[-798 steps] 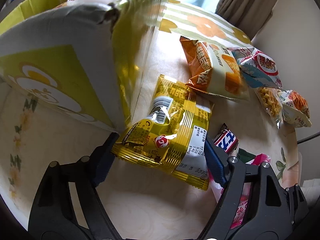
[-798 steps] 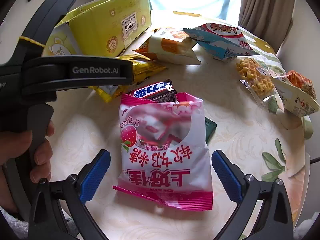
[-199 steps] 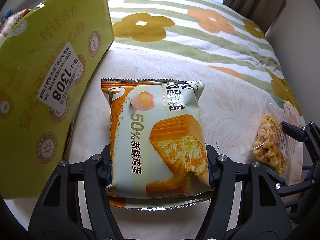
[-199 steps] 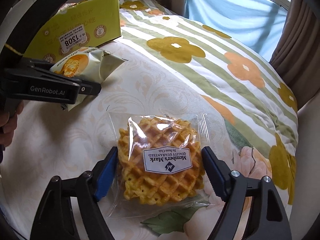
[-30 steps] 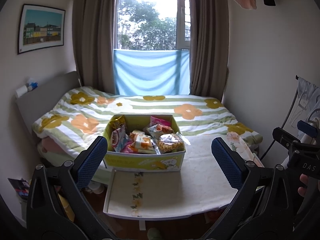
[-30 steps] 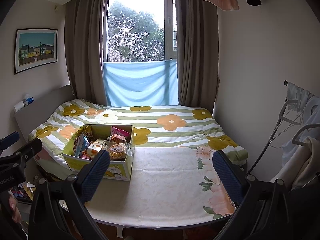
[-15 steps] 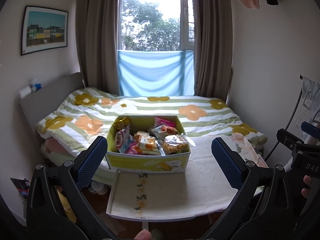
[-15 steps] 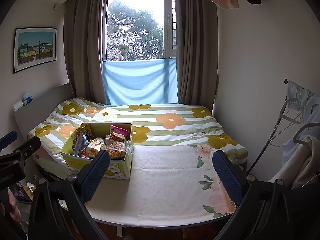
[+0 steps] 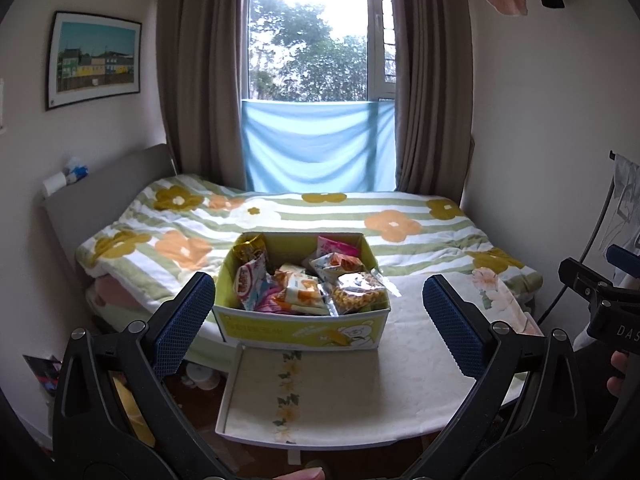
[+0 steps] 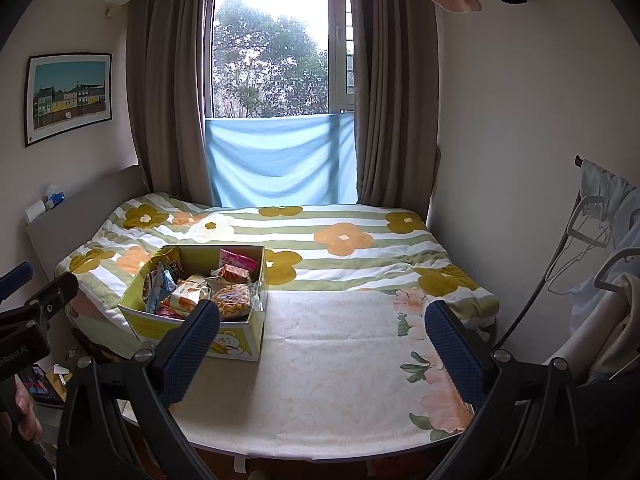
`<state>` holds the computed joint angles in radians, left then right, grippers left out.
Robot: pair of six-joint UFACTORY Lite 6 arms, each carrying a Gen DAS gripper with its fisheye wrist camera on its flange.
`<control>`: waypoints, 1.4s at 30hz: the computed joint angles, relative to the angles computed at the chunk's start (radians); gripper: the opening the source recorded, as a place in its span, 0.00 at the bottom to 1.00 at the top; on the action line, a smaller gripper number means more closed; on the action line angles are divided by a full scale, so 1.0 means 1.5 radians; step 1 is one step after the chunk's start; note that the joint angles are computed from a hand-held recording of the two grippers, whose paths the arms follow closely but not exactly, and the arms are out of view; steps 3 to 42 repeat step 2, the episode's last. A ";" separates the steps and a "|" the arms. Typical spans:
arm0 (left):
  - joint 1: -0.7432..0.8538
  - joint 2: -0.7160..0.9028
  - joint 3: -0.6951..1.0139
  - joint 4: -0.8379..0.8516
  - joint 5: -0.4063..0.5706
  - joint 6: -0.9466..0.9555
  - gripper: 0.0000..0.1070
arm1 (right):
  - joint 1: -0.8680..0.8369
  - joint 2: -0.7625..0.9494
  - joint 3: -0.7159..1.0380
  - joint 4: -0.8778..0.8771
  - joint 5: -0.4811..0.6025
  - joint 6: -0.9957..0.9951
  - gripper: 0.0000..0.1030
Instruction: Organize snacks
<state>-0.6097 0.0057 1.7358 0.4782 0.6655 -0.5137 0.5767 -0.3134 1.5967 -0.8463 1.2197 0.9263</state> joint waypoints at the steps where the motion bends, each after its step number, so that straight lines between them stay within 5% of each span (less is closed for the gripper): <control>1: 0.000 0.005 0.005 0.001 0.000 0.000 0.96 | -0.004 0.002 -0.001 0.003 -0.004 0.000 0.99; 42: 0.001 0.012 0.012 0.001 0.001 0.002 0.96 | -0.017 0.006 -0.003 0.010 -0.015 -0.005 0.99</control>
